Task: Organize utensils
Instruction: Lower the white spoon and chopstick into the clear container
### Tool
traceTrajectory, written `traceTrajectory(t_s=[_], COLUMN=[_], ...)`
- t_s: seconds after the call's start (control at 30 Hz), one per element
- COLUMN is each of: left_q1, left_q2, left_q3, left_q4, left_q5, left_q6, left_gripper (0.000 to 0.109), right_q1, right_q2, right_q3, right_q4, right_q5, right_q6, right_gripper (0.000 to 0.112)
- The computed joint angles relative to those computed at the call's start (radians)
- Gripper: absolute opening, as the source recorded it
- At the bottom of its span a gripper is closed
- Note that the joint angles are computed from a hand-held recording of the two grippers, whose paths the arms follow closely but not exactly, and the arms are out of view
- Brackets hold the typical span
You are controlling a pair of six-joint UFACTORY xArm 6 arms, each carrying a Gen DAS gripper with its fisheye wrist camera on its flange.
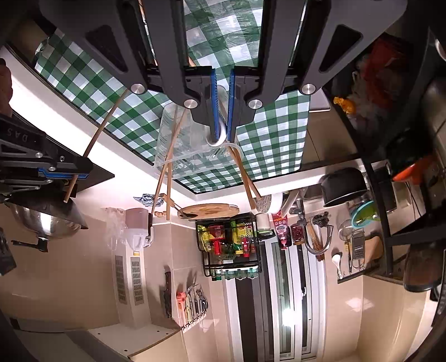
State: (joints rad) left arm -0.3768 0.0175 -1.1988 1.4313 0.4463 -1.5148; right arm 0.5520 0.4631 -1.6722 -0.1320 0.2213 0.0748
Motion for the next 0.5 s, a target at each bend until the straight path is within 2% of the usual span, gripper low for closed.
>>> traceTrajectory(t_s=[0.27,0.5], left_q1=[0.012,0.046], left_q2=[-0.008,0.006], left_q3=[-0.028,-0.096], left_q4=[-0.177,-0.301], left_q5=[0.001,0.004], left_q6=[0.148,0.283], left_gripper=[0.006,0.006], right_q1=[0.0,-0.003], right_q2=[0.011,0.107], right_q3=[-0.106,-0.365], right_q4=[0.143,0.201], right_q5=[0.126,0.288], right_q6=[-0.107,-0.155], right_gripper=[0.006,0.006])
